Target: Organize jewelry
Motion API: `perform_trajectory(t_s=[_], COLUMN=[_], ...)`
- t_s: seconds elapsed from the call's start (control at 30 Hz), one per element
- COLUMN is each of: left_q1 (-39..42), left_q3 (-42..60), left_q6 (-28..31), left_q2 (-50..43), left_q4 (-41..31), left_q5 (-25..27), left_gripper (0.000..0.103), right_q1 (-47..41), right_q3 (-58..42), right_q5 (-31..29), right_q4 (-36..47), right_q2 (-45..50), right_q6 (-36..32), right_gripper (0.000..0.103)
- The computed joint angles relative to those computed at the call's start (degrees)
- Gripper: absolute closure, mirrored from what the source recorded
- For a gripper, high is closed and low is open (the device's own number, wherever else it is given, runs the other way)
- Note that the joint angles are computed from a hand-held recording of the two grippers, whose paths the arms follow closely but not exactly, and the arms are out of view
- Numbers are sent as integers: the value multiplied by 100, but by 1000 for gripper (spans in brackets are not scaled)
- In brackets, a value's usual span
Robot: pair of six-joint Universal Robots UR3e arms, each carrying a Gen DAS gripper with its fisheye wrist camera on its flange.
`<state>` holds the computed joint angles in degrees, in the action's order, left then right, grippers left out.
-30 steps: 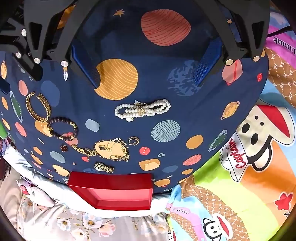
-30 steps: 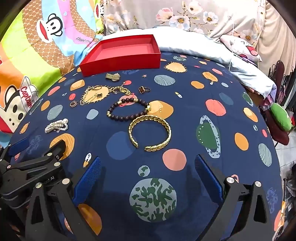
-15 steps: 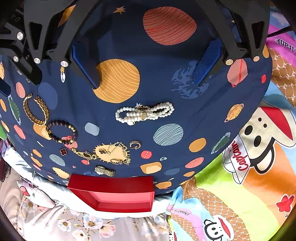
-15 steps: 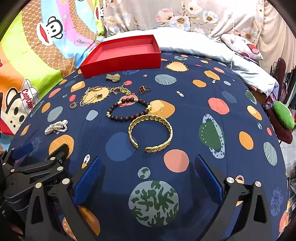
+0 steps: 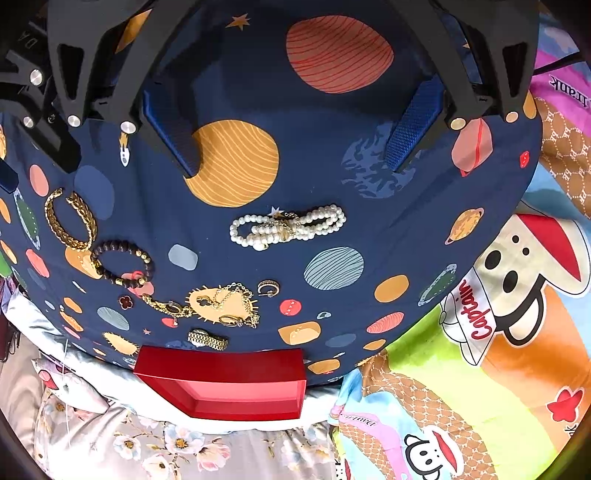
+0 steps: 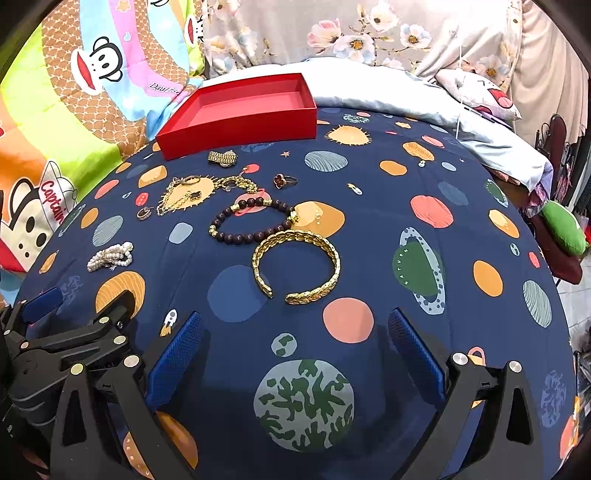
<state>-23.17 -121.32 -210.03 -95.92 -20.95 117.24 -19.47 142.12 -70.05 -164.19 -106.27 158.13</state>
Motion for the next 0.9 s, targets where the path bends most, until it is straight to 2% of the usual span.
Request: perform_trajectory(t_s=[0.9], left_q1=[11], left_q3=[-24], left_q6=[-25], left_q2=[14], left_q4=[5], left_q5=[15], left_gripper=[5], right_q1=[49], right_q3=[35], right_q5=[-40], right_q4=[-128], right_q2=[15], right_q6=[23], right_gripper=[5])
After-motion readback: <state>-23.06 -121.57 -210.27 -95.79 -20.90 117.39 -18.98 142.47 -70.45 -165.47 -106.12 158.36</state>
